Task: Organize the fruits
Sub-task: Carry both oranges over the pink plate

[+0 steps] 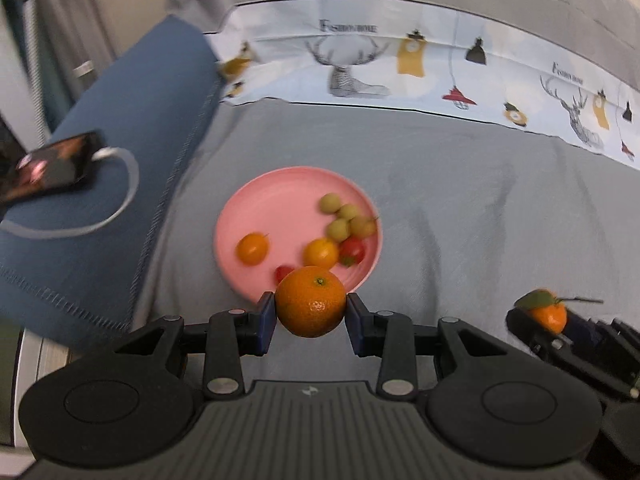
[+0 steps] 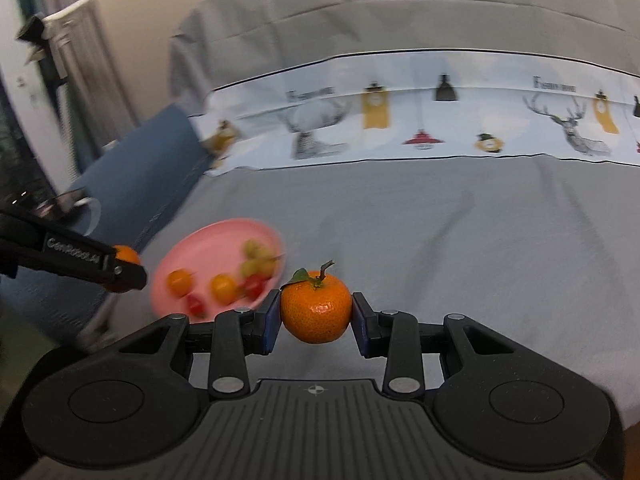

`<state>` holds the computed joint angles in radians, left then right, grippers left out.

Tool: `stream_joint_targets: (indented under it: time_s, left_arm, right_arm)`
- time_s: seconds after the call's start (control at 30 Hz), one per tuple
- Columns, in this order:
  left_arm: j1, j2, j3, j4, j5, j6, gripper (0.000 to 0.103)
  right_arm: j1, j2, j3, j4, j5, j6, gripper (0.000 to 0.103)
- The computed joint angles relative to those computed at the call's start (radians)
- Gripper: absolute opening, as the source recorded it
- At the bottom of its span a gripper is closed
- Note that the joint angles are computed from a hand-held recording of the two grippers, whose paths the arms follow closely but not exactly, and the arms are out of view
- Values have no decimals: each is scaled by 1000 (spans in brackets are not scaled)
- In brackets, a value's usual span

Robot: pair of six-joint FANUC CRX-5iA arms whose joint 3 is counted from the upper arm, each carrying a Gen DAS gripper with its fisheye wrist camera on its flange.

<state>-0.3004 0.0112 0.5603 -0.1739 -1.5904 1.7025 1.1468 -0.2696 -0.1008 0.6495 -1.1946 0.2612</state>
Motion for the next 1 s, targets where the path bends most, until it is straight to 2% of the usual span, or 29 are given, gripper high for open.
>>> stream_joint_targets:
  time_s: [0.13, 0.33, 0.67, 1.0]
  left_arm:
    - [52, -89, -79, 35, 20, 2, 41]
    - [98, -163, -143, 57, 43, -9, 41]
    - [137, -186, -174, 79, 50, -22, 41]
    - [182, -154, -180, 97, 50, -27, 41]
  right_arm:
    - [85, 22, 37, 30, -39, 34, 38]
    - [132, 53, 76, 81, -92, 71, 38]
    - [122, 73, 96, 66, -101, 112, 38]
    - [78, 111, 130, 14, -89, 173, 38]
